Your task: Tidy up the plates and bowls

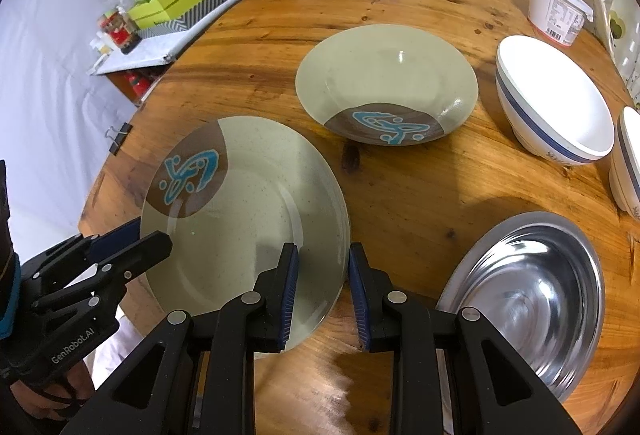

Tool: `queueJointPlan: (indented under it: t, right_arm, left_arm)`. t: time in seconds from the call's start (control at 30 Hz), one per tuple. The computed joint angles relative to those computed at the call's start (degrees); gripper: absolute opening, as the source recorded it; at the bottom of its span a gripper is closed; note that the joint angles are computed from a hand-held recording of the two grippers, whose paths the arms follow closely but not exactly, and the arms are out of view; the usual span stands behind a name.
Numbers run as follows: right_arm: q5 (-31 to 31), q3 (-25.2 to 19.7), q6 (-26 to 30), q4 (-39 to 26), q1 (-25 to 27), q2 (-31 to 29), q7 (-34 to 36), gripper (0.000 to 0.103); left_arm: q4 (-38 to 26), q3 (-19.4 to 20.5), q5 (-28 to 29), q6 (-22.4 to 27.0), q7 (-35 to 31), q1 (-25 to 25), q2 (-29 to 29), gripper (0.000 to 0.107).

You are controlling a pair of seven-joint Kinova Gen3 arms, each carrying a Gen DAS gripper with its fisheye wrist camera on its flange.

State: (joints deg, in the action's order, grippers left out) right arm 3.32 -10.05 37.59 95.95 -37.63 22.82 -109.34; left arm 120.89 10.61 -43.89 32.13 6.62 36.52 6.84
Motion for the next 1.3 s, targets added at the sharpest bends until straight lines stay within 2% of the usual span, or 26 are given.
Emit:
queueJointPlan:
  t: [0.63,0.87,1.0,1.17,1.3]
  right_arm:
    - [-0.85,-0.43,-2.22,1.27,0.82,0.12,1.31,0.028]
    - [-2.06,-0.78,-4.66,2.66,1.79,-0.66,3.02,0.028]
    - [-1.32,-0.12,-6.82,4.12,1.3,-1.71,2.27,0.028]
    - [-3.33,-1.71,-9.39,6.25,3.11,-3.13,4.33,0.028]
    - [-1.6,-0.07,-9.69,6.92,1.25,-3.43,2.29,0.028]
  left_arm:
    - [0.69,-0.97,-0.31,-1.75,-0.45,-0.21,0.31,0.034]
    - [2.06,-1.18,-1.43,-3.68,0.54,-0.93,-0.58,0.034]
    - [2.25,-0.74,-3.31,-2.9,2.06,-0.88,-1.17,0.034]
    - [2.18,-0.05,-3.6,-2.57,1.61,-1.7,-1.38,0.034]
    - [2.31,-0.02,-2.91,-3.31,0.85,-2.32,-1.06,0.034]
